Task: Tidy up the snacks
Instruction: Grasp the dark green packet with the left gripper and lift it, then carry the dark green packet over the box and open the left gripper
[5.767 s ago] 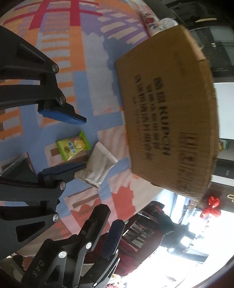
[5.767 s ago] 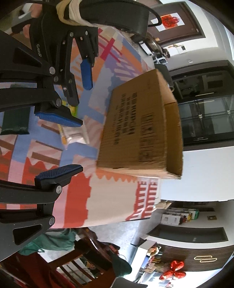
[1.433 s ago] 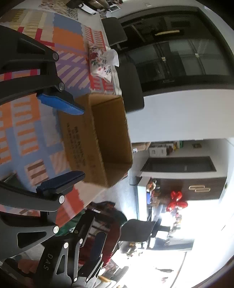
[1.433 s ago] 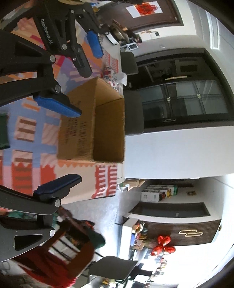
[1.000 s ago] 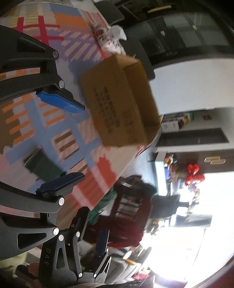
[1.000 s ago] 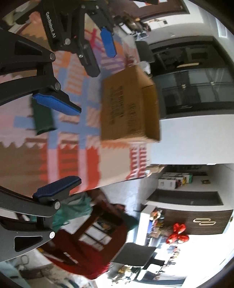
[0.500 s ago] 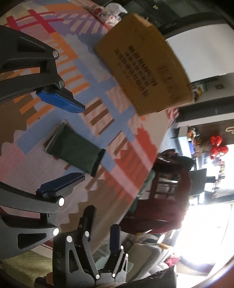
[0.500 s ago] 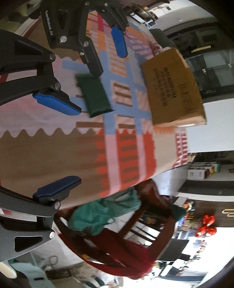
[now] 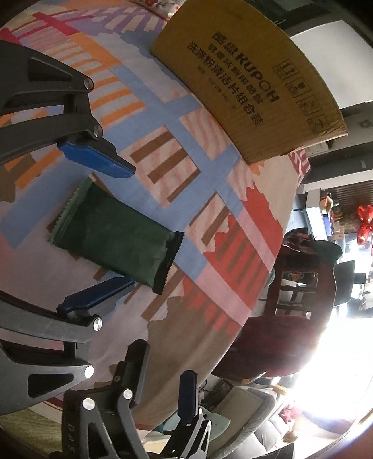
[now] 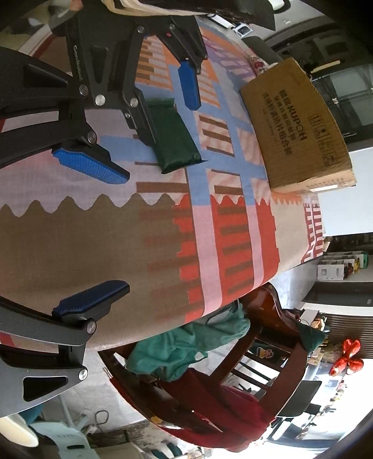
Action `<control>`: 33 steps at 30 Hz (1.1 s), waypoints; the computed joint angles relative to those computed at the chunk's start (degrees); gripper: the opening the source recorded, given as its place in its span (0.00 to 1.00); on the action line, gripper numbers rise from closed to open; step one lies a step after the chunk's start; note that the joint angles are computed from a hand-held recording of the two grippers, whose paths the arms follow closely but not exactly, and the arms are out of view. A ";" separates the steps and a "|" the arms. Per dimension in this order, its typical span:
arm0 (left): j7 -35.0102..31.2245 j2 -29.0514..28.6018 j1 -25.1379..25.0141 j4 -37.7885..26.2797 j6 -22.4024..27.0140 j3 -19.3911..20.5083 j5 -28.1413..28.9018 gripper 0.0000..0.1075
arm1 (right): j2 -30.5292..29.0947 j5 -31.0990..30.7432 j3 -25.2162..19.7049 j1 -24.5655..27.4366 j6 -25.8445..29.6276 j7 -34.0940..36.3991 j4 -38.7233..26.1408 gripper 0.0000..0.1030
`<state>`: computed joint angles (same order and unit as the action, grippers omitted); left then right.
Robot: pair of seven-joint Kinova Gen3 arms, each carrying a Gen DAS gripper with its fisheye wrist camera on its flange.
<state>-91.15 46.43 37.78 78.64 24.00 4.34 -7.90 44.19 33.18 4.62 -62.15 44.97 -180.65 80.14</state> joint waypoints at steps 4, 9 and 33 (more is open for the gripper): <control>-0.58 0.54 -1.14 -0.87 0.81 1.24 0.99 0.66 | 0.33 -0.07 0.08 0.30 0.49 0.06 -0.52 0.68; -1.95 1.06 -2.98 -1.55 1.71 3.22 2.70 0.53 | 0.53 -0.23 0.17 0.78 1.09 0.04 -0.92 0.68; 7.58 -8.35 -2.09 10.21 -10.15 -1.62 5.24 0.42 | -0.60 4.39 1.49 -0.89 2.16 0.35 -3.11 0.68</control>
<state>-83.57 38.08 35.69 88.85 13.86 2.73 -2.67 43.59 37.57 6.11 -63.04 47.13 -180.31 77.03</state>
